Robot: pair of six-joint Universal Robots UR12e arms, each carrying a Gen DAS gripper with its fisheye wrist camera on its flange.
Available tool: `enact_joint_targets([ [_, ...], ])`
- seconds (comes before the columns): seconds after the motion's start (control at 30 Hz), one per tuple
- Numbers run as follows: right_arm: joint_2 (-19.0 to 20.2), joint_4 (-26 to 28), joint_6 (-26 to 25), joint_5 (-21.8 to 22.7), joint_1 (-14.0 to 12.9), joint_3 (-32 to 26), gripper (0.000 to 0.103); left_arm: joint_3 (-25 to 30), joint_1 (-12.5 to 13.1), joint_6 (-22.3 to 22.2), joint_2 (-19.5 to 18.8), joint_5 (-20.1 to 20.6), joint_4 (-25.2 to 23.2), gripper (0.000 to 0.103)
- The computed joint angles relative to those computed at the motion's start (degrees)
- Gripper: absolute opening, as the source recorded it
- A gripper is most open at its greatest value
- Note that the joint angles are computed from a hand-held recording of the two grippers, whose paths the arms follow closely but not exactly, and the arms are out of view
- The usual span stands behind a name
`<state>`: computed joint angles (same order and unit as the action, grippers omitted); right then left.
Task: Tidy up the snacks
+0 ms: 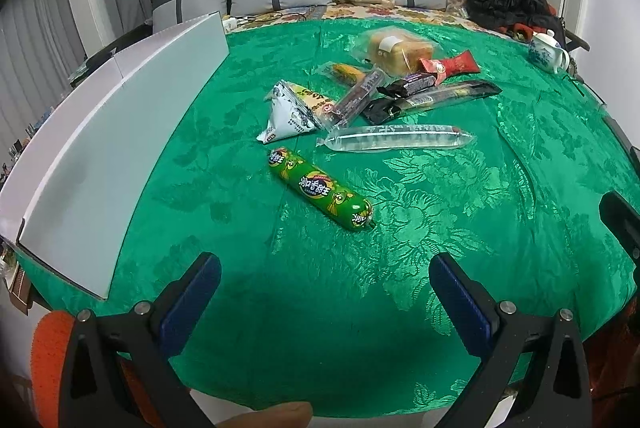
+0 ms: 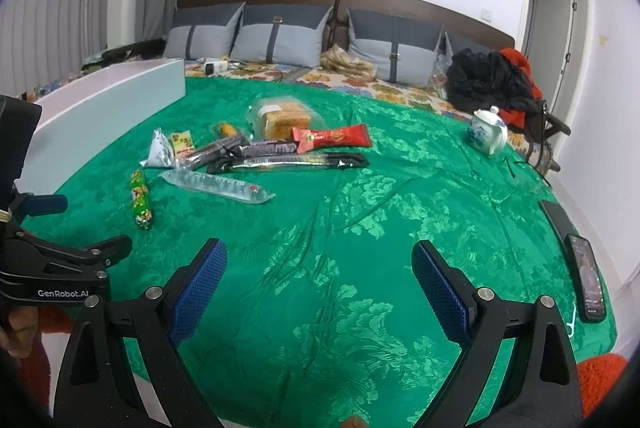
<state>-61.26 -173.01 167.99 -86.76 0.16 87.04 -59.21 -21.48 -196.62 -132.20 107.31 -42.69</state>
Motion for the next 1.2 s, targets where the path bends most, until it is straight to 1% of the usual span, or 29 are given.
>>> enact_joint_targets([
  [0.2,0.1,1.4,0.6,0.0,0.0,-0.3,0.096,0.6,0.5,-0.9,-0.3,-2.1,-2.7,0.103],
  [0.33,0.2,2.8,1.4,0.0,-0.2,-0.6,0.096,1.1,0.8,-1.5,-0.7,-2.7,-4.1,0.103],
  [0.6,0.6,7.5,3.5,0.1,-0.6,-1.6,0.096,2.0,1.0,-1.9,-1.4,-3.8,-6.5,0.103],
  [0.87,0.9,11.2,4.5,-0.5,-0.6,-2.3,0.096,1.9,1.3,-1.7,-1.6,-5.1,-6.7,0.103],
  [1.0,1.1,12.9,4.7,-0.7,-0.6,-2.8,0.096,1.7,1.7,-2.1,-1.5,-6.7,-6.5,0.103],
  [1.07,1.4,14.9,5.2,-0.3,-0.8,-3.5,0.096,1.6,1.7,-1.8,-1.4,-6.8,-6.3,0.103],
  [1.2,3.0,21.7,6.6,1.2,-1.5,-7.2,0.096,0.7,1.8,-1.2,-1.0,-7.0,-5.1,0.103],
])
